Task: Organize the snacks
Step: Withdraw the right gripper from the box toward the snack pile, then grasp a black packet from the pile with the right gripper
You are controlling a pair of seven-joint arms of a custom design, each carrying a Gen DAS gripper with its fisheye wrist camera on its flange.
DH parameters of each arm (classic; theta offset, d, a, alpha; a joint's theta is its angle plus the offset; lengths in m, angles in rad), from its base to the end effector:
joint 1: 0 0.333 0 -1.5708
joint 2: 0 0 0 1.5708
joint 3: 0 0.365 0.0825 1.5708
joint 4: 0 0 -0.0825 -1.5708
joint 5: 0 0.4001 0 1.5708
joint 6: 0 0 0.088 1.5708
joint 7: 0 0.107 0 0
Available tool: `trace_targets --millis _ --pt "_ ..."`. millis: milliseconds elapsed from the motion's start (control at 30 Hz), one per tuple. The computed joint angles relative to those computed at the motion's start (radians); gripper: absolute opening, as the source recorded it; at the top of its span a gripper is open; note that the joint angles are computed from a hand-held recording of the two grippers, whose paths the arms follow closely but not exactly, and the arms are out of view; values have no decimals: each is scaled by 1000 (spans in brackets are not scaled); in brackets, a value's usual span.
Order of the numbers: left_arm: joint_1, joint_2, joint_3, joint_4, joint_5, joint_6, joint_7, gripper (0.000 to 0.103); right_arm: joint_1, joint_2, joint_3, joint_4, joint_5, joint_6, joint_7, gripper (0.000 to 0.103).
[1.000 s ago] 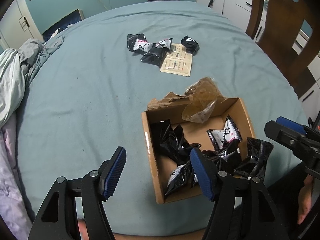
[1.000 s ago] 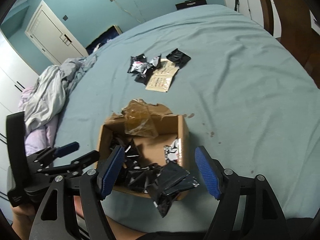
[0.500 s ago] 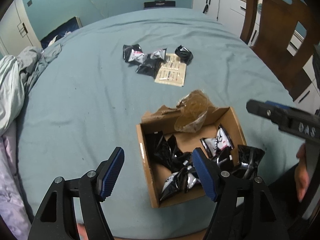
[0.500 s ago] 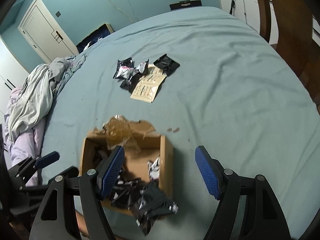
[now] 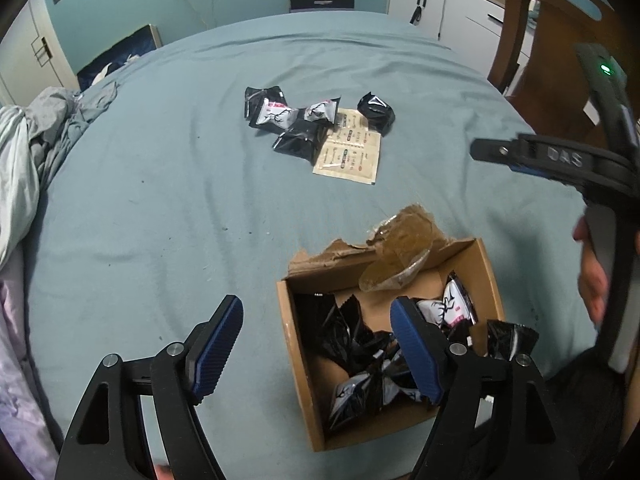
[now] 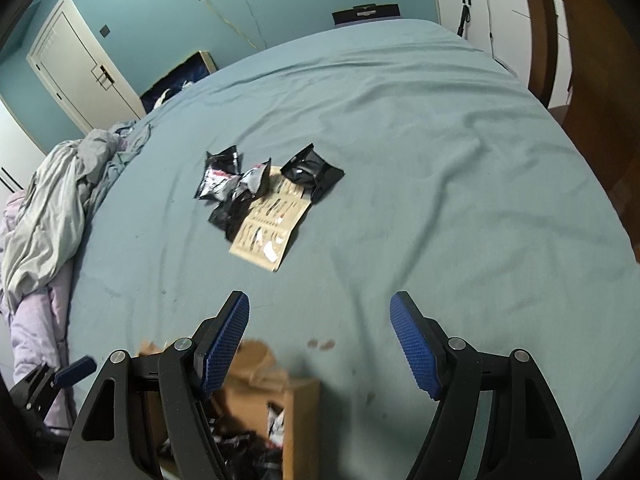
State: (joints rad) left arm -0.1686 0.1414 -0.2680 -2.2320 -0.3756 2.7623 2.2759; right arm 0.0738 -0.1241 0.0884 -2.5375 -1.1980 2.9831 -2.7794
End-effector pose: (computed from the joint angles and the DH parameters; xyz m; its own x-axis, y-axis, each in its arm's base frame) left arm 0.5427 -0.2323 0.3870 -0.7253 -0.6884 0.0104 -0.6227 0.6495 -0.4364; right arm 0.4465 0.1394 0.3885 -0.4698 -0.8208 -0.3250 -0.6174 0.5687 -0.5435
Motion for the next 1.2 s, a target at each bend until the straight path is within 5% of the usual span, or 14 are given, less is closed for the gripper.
trace_targets --millis 533,800,1033,1100,1200 --pt "17 77 -9 90 59 -83 -37 77 62 287 -144 264 269 -35 -525 72" --pt "12 99 -2 111 84 -109 -56 78 46 461 -160 399 504 49 -765 72" --pt "11 127 1 146 104 -100 -101 79 65 560 -179 486 622 21 -922 72" --pt "14 134 0 153 104 -99 -115 79 108 573 -226 495 622 26 -923 68" --pt "20 140 -5 158 100 -103 -123 79 178 572 -301 489 620 27 -916 46"
